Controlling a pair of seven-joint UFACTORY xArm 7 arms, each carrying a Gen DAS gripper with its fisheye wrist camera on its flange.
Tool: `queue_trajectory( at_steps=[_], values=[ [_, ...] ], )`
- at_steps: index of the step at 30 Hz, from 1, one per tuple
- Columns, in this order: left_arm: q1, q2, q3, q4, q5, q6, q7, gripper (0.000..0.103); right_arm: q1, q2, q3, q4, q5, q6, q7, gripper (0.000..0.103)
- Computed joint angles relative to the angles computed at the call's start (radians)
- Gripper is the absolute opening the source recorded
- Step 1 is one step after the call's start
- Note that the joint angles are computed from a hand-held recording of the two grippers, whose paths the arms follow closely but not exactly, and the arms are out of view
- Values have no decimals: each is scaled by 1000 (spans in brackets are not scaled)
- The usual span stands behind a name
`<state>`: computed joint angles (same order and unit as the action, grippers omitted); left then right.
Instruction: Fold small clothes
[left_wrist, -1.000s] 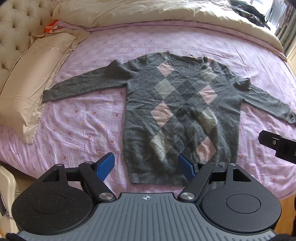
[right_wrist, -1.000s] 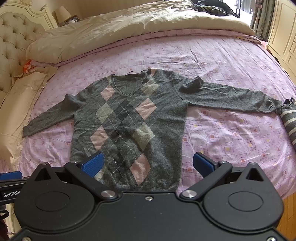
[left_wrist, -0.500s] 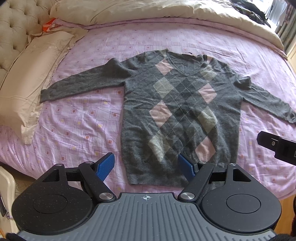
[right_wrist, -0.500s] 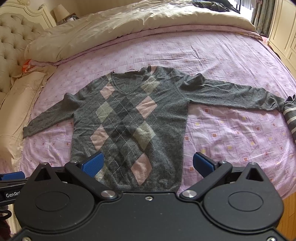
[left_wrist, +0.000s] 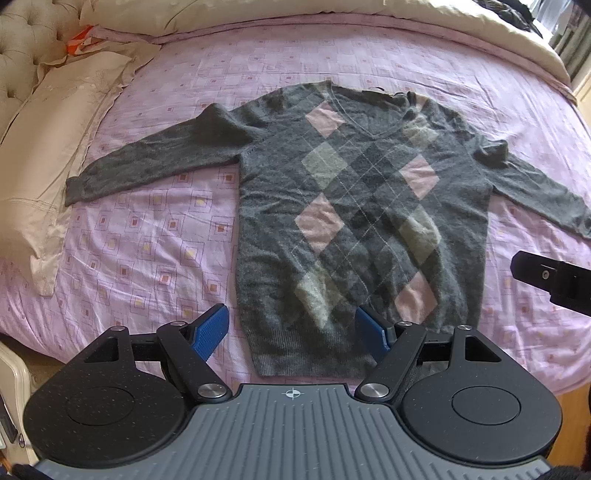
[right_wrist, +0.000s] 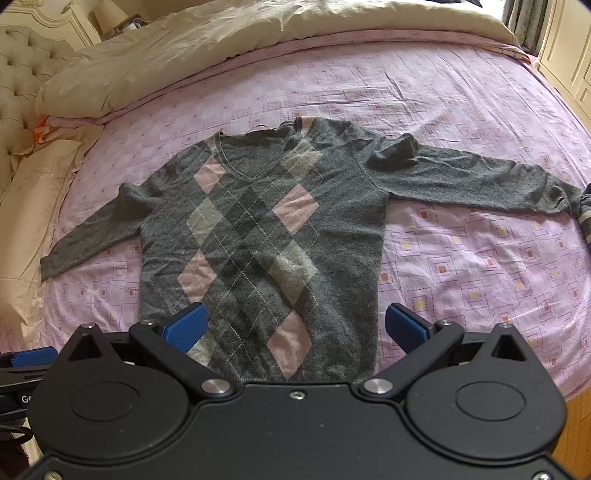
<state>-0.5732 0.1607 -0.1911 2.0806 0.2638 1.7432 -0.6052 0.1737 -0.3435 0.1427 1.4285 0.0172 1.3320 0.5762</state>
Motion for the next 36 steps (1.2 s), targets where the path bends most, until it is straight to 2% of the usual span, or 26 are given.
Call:
queue_trajectory(
  at_steps=[5,8,12,16,19,20,24,29,31,33,36],
  values=[
    [7,69,19,73,8,-2,66,74,-7,35,-15,-1,14,-73,8,99],
    [10,105,37,108,19,-38,118,74,-21,39,-31,-27,21,-148,24,98],
    [34,94,55,58,12,-199,171,74,-52,36,-52,-69,11,-267,43,96],
    [44,102,62,27,52,-369,219,74,-94,31,-46,-103,-91,-318,58,96],
    [50,127,63,28,50,-459,261,74,-117,4,-76,-175,-101,-380,36,92],
    [50,143,63,46,39,-465,280,74,-126,-2,-85,-191,-97,-387,32,89],
    [30,197,73,108,10,-456,296,74,-183,-33,-115,-261,-128,-378,25,88],
    [8,167,71,20,-6,-543,236,74,-255,-66,-189,-358,-130,-407,-76,84],
    [-10,172,70,18,0,-551,183,74,-288,-56,-231,-381,-114,-419,-134,77],
    [-42,215,73,89,19,-495,128,74,-325,-35,-271,-392,-92,-430,-190,63],
    [-94,295,90,221,28,-400,52,74,-390,3,-312,-401,-71,-461,-232,61]
  ],
)
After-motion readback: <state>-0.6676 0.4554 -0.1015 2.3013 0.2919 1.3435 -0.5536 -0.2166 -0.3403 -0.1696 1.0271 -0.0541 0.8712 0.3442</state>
